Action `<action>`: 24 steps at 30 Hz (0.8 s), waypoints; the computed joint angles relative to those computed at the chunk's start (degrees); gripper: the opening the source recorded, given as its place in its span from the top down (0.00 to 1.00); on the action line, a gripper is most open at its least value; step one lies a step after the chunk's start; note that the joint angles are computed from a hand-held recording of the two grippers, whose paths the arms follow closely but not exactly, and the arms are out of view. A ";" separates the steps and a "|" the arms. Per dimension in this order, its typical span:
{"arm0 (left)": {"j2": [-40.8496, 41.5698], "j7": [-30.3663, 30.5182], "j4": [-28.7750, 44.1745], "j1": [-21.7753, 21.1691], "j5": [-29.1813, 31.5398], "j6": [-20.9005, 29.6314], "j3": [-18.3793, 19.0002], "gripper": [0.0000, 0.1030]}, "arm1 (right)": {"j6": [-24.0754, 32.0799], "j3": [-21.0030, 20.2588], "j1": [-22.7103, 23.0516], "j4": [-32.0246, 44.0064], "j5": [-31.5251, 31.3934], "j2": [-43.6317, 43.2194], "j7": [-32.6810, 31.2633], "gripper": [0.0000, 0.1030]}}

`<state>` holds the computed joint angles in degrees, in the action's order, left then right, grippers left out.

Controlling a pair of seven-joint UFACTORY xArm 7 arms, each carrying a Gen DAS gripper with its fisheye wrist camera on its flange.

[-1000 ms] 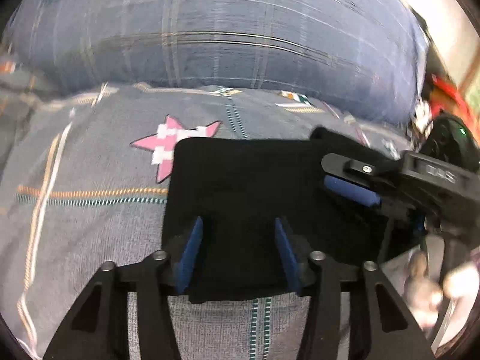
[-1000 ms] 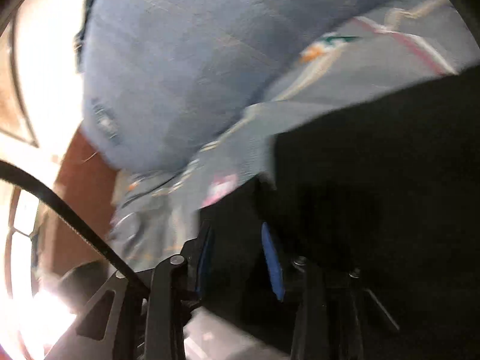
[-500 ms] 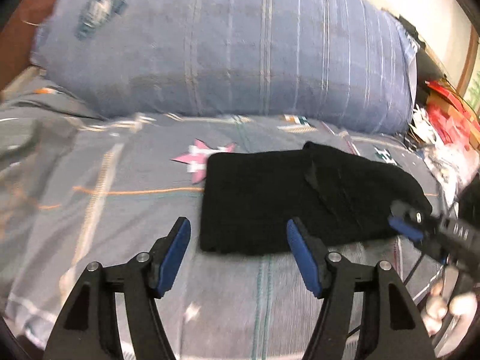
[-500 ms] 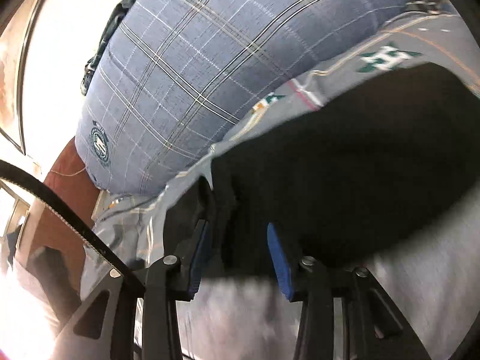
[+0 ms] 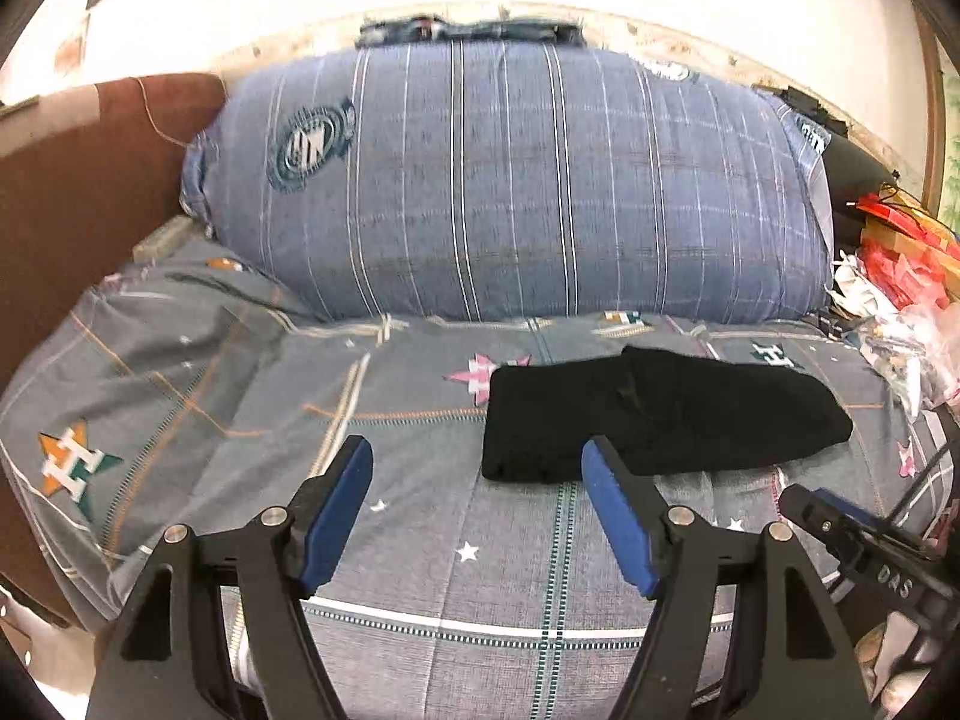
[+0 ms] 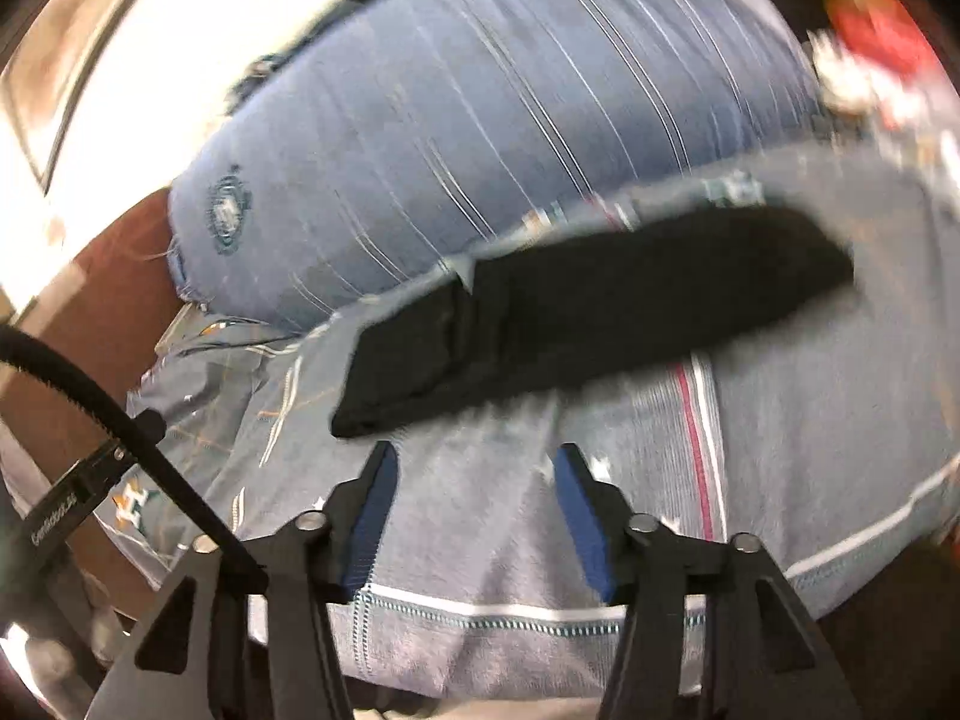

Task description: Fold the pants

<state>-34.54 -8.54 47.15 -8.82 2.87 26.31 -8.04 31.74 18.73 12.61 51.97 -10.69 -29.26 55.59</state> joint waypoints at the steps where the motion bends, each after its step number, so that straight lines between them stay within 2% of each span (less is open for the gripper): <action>1: -0.49 0.09 0.04 -0.11 -0.04 0.15 0.11 0.29 | 0.55 1.48 -0.84 0.99 -1.84 -0.22 0.41 0.38; 3: -1.40 0.18 0.02 -0.19 0.00 0.34 0.06 0.28 | 2.42 6.13 -4.33 3.04 -7.96 -1.11 3.20 0.35; 5: -2.30 -0.02 -0.39 0.18 0.42 0.11 -0.34 0.28 | 3.00 10.99 -8.48 3.87 -15.07 -2.53 7.29 0.20; 7: -2.92 -0.17 -0.77 0.34 0.63 -0.02 -0.52 0.27 | 2.84 13.73 -11.06 4.91 -19.19 -2.04 10.24 0.15; 8: -3.06 -0.21 -0.87 0.20 0.43 0.02 -0.37 0.27 | 2.90 13.91 -10.92 4.80 -19.87 -1.95 10.89 0.15; 17: -1.87 -0.78 -0.71 -0.62 -0.78 1.86 -0.19 0.27 | 4.90 7.87 -2.03 4.21 -14.91 2.50 6.59 0.15; 24: -0.67 -0.45 -1.05 -1.83 -1.85 2.93 0.36 0.27 | 4.89 5.51 0.66 3.40 -13.45 4.08 6.04 0.15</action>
<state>-35.21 -8.99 46.10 -10.64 1.02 29.24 -7.68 36.63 24.24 13.27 55.37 -24.14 -25.18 61.63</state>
